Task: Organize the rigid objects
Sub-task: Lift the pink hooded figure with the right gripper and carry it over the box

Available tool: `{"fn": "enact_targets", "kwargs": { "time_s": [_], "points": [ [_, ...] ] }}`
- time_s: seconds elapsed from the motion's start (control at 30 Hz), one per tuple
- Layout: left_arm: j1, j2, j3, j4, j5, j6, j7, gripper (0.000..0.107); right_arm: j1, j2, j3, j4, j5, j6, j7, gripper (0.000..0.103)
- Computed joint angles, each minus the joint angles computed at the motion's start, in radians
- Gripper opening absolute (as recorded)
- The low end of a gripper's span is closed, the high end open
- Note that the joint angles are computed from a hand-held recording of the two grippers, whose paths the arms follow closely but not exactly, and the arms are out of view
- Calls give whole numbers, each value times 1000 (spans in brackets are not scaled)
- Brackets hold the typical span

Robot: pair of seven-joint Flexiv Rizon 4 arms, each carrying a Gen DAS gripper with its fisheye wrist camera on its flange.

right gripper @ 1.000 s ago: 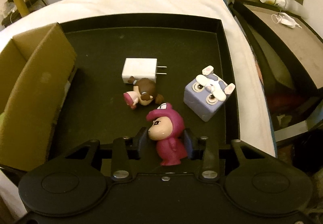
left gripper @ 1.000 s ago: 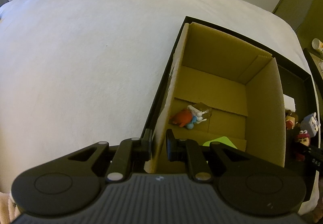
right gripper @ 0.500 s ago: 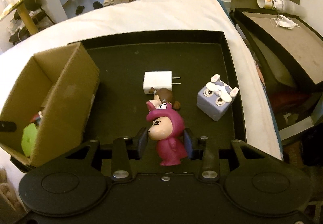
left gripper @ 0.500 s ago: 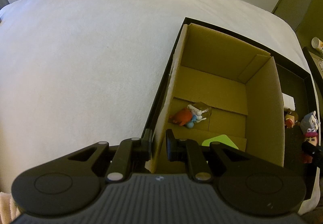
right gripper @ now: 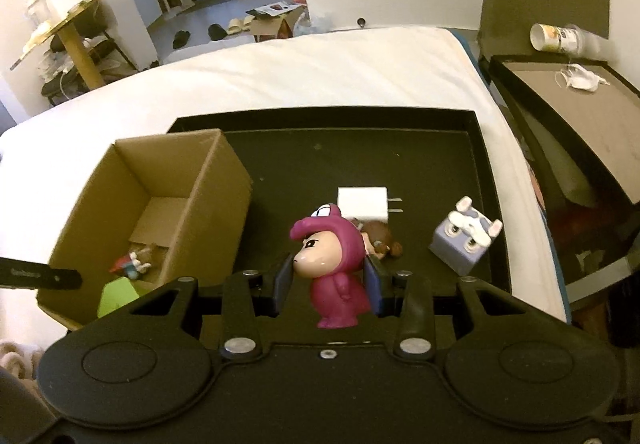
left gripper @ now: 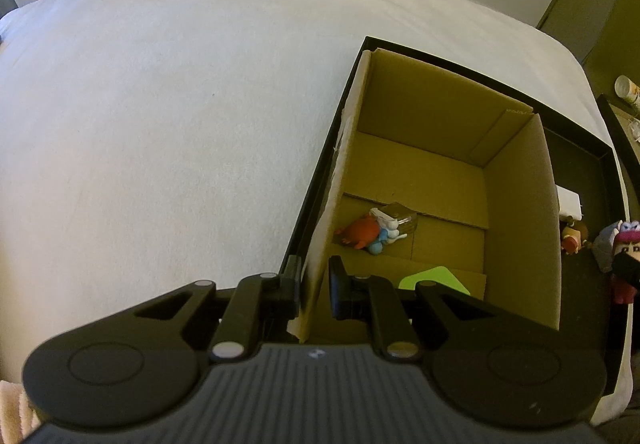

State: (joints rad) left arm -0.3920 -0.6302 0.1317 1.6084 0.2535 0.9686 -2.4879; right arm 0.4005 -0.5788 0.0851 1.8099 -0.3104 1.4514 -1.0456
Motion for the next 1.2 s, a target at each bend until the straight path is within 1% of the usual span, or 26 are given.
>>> {"fn": "enact_targets", "kwargs": {
  "time_s": [0.43, 0.77, 1.03, 1.2],
  "points": [
    [0, 3, -2, 0, 0, -1, 2, 13, 23, 4, 15, -35, -5, -4, -8, 38],
    [2, 2, -3, -1, -1, 0, 3, 13, 23, -4, 68, -71, 12, -16, -55, 38],
    [7, 4, -4, 8, -9, 17, 6, 13, 19, -29, 134, -126, 47, -47, -132, 38],
    [9, 1, -5, 11, -17, 29, 10, 13, 33, -41, 146, -151, 68, -73, -161, 38]
  ]
}}
